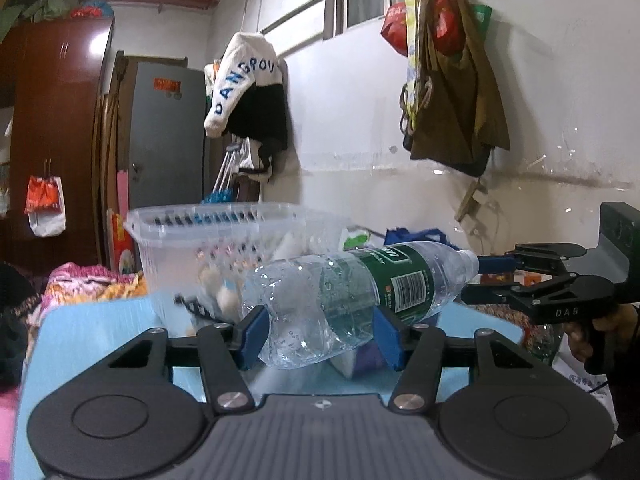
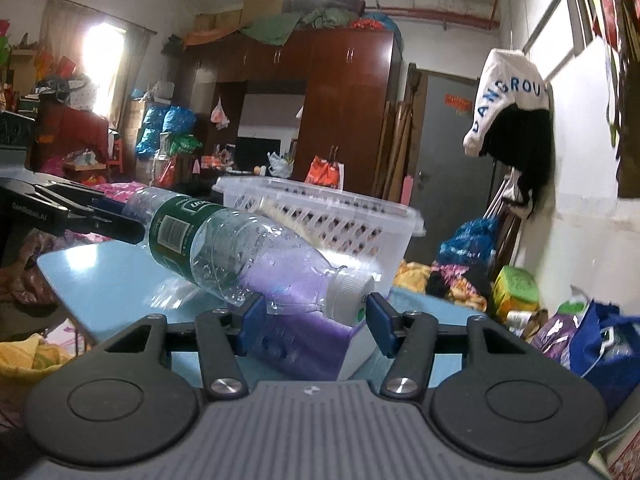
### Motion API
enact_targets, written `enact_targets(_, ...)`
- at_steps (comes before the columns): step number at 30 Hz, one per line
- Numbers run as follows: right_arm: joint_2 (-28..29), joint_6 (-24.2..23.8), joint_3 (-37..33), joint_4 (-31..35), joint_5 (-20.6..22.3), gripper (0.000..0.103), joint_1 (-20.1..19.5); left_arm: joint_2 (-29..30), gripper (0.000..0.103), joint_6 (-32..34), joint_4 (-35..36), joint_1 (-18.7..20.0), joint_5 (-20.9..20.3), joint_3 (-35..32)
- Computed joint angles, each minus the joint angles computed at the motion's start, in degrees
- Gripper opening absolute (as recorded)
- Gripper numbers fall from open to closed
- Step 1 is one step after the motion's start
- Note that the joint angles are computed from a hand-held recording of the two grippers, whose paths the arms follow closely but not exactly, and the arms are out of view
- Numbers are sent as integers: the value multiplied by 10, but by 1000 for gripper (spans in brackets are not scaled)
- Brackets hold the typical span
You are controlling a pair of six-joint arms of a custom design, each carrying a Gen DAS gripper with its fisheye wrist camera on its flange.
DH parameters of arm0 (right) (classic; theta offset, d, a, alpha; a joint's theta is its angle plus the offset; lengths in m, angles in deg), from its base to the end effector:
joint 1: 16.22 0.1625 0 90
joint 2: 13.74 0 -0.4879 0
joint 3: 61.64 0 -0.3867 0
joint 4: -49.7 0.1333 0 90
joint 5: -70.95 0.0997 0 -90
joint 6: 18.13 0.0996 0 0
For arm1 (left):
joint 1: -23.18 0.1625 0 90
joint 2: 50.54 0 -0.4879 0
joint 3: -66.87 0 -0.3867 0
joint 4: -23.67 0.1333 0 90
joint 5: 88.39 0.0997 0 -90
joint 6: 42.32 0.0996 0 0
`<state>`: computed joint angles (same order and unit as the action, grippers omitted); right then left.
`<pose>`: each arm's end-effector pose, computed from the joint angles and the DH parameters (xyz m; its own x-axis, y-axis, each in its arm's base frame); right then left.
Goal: Organize objects
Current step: 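Lift the water bottle with the left gripper over the second white basket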
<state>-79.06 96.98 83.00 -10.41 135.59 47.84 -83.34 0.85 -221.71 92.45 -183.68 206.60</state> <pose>0.0149 -0.3715 0.1021 -0.5502 -0.2545 0.7953 -0.8349 0.1541 -0.5283 -0.0389 -0.4534 0.0657 -0.5008 0.7285 -0.4674 0.7917 0.1671 -0.5876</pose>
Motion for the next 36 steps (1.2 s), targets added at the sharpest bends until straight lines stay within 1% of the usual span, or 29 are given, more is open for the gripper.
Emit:
enact_targets(5,-13,12,-47,39,38,59,48,-19,61,4,31,-17,8,-33)
enact_targets(7,-13,12,-62,44,48,59,61,-26,61,4,46,-24,14,-49)
enact_targets(12,-10,14,-98,63,61,59,84,-41,61,8,92,-40,28,-92)
enact_targets(16,0,12,-132,75,83,60,107,-53,61,12,133,-47,38,-130)
enact_targets(19,10,16,-171,107,95,60,120,-55,62,12,167,-49,50,-164)
enact_targets(21,17,15,-197,132,104,60,126,-53,62,7,194,-48,58,-193)
enact_targets(24,32,14,-235,163,127,62,136,-46,62,-5,234,-42,67,-232)
enact_targets(28,48,12,-263,187,151,64,141,-25,62,-8,284,-37,104,-279)
enact_targets(32,54,12,-279,212,171,68,142,-16,62,-17,309,-31,116,-297)
enact_targets(34,57,16,-287,225,182,73,143,-14,62,-20,319,-31,121,-302)
enact_targets(36,62,16,-296,235,197,76,147,-11,62,-25,334,-34,138,-309)
